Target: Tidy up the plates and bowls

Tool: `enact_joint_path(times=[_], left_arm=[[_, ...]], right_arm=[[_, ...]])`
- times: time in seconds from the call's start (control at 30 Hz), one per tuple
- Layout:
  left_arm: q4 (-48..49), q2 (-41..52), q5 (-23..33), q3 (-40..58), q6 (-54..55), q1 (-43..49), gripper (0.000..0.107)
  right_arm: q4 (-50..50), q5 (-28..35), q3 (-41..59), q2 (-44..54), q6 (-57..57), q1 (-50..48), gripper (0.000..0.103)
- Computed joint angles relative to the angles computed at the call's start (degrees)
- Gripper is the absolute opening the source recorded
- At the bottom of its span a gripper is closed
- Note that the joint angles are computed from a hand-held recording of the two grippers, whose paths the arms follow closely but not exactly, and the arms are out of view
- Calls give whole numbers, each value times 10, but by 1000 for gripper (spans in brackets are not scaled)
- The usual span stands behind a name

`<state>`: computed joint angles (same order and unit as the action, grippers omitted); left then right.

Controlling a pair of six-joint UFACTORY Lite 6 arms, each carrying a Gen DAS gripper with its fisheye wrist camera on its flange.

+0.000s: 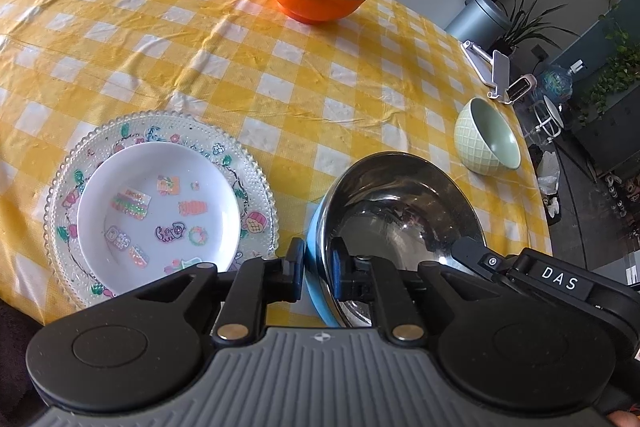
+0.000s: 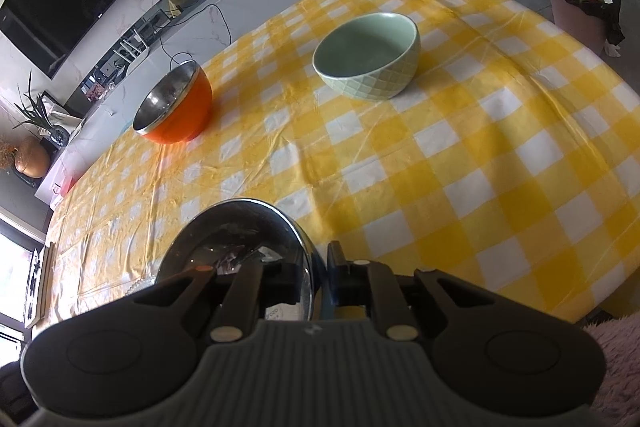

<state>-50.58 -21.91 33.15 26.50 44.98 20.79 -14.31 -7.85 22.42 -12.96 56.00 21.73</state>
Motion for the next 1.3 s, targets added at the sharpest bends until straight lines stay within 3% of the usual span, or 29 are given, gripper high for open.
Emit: enact_joint_path(times=[0.07, 0.2, 0.27, 0.57, 0.7, 0.9, 1.0, 1.1, 1.3], left_arm=[[-4, -5, 1, -1, 6, 1, 20], [2, -23, -12, -8, 2, -10, 28], [1, -36, -15, -13, 3, -13, 37], [-31, -73, -2, -17, 42, 9, 59], [-47, -69, 14, -3, 73, 33, 60], [-55, -18, 22, 45, 107, 56, 60], [-45, 12, 11, 76, 114, 55, 59], [-38, 48, 5, 119, 118, 53, 59], [-15, 138, 3, 226, 108, 38, 59]], right_arm=[[60, 1, -1, -6, -60, 5, 14], [121, 2, -1, -9, -123, 12, 25], [194, 3, -1, -12, -196, 18, 27], [292, -27, -19, -46, -295, 27, 39], [405, -58, -28, -70, -408, 49, 47], [462, -101, -5, -57, -494, 77, 68], [522, -111, 27, -32, -578, 94, 71], [616, -115, 73, 8, -677, 107, 86], [805, -108, 193, 106, -880, 119, 87]])
